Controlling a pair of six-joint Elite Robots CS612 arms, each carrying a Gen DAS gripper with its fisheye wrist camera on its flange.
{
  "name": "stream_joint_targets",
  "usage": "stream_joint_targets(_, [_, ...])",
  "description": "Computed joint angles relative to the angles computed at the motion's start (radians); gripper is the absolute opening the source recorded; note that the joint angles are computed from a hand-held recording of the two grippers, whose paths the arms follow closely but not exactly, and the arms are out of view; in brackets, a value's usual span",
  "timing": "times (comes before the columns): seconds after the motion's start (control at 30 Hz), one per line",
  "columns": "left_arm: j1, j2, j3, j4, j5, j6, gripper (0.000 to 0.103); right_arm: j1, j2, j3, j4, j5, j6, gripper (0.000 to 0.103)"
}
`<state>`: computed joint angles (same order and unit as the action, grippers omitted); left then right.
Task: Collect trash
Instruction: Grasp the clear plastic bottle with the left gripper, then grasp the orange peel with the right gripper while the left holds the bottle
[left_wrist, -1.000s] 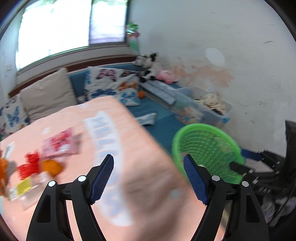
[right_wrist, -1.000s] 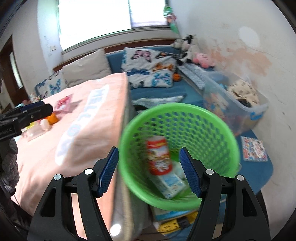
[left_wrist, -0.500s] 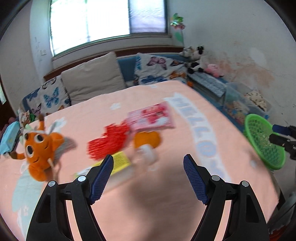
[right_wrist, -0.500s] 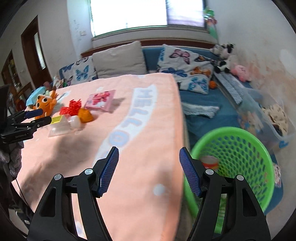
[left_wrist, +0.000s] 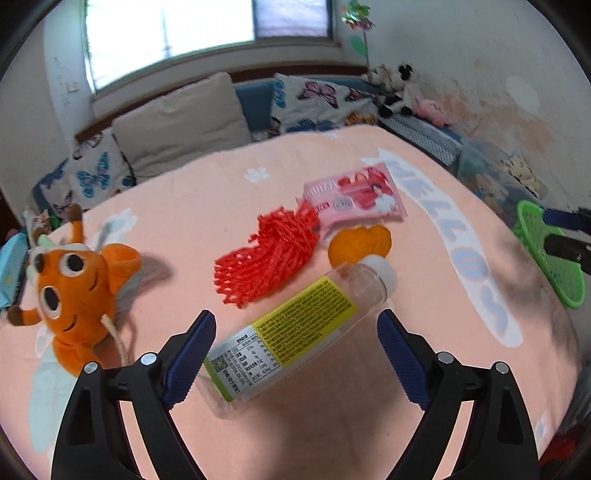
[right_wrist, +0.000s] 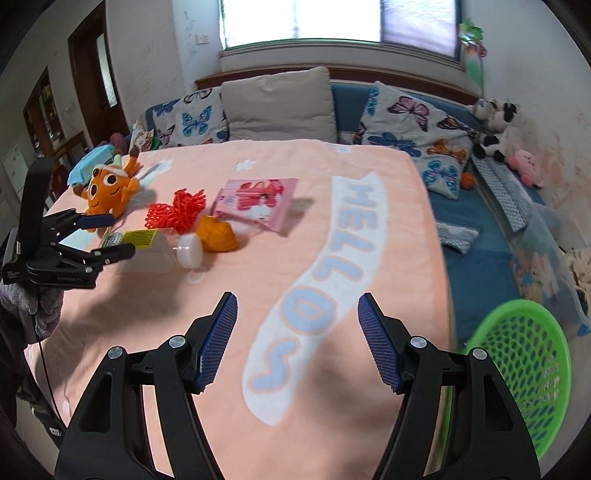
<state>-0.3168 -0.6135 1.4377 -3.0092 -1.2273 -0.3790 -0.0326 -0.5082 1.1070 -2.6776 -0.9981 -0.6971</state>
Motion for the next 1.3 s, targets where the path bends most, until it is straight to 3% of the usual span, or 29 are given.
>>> stream_joint_targets(0.43, [0.02,0.032,-0.048,0.041,-0.059,0.149,0.087,0.037,0.039,-0.07,0.074,-0.031,-0.024,0.069])
stream_joint_targets(0.5, [0.02,0.038,-0.055,0.049,-0.083,0.169,0.081,0.04,0.045,-0.079,0.084,-0.033,-0.027,0.069])
stream_joint_targets(0.63, [0.009,0.044,-0.058,0.054,-0.044,0.189,0.075,0.045,0.056,-0.097,0.106,-0.032,-0.036,0.068])
stream_joint_targets(0.9, [-0.007,0.031,-0.042,0.042,-0.03,0.125,0.049,0.057,0.079,-0.146,0.187,-0.001,-0.032,0.068])
stream_joint_targets(1.0, [-0.006,0.018,-0.015,0.006,-0.059,0.075,0.046,0.063,0.087,-0.162,0.211,0.011,-0.029,0.064])
stream_joint_targets(1.3, [-0.016,-0.031,0.093,-0.111,-0.027,-0.048,0.045,0.094,0.121,-0.215,0.271,0.05,-0.009,0.056])
